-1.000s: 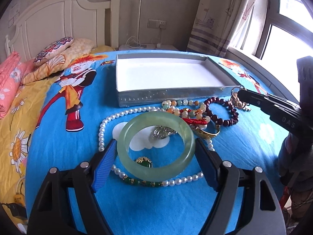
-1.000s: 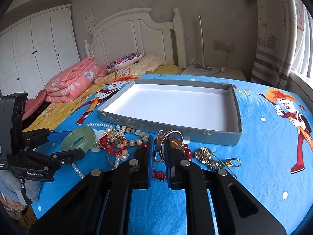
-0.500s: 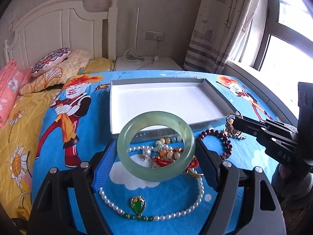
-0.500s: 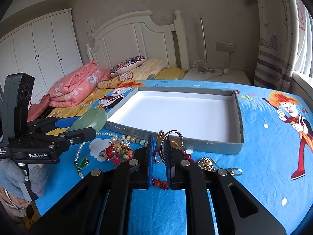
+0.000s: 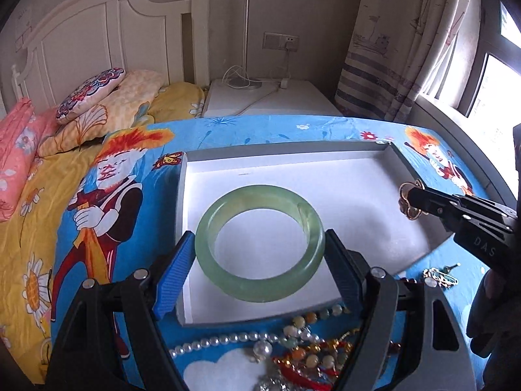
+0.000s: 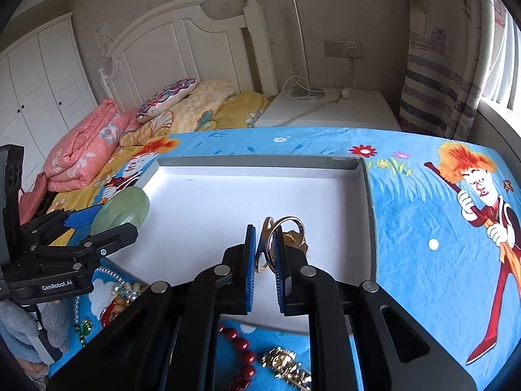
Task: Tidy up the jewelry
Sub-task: 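Lower brooch and bangle into the grey tray and open both tools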
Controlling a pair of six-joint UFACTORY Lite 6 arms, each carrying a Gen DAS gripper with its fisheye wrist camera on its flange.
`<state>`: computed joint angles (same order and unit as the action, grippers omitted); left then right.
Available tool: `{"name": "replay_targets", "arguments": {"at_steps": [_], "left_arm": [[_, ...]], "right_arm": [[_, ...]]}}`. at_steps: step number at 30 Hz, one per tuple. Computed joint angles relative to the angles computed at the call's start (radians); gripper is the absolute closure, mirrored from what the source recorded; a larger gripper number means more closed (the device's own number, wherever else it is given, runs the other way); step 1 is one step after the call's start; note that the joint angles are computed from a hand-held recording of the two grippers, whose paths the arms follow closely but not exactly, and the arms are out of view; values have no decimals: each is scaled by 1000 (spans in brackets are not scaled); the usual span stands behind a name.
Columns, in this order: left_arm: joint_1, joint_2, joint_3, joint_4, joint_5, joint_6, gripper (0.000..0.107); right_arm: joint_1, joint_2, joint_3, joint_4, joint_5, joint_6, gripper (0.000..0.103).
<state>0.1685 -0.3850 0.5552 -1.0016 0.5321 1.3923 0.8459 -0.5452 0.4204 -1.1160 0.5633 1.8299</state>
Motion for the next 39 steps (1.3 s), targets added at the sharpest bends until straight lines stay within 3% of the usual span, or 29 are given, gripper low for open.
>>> {"name": "replay_targets", "arguments": {"at_steps": [5, 7, 8, 9, 14, 16, 24, 29, 39], "left_arm": [[-17, 138, 74, -10, -80, -28, 29], [0, 123, 58, -53, -74, 36, 29], [1, 108, 49, -48, -81, 44, 29], [2, 92, 38, -42, -82, 50, 28], [-71, 42, -22, 139, -226, -51, 26], [-76, 59, -49, 133, -250, 25, 24], [208, 223, 55, 104, 84, 192, 23], [474, 106, -81, 53, 237, 459, 19], [1008, -145, -251, 248, 560, 661, 20]], "right_arm": [[-120, 69, 38, 100, -64, -128, 85], [-118, 50, 17, 122, -82, -134, 59], [-101, 37, 4, 105, -79, -110, 35], [-58, 20, -13, 64, -49, -52, 28], [72, 73, -7, 91, 30, -20, 28], [124, 88, -21, 70, 53, 58, 29], [392, 147, 8, 87, 222, 275, 29], [588, 198, 34, 121, 319, 385, 30], [827, 221, 42, 193, 420, 438, 29]]}}
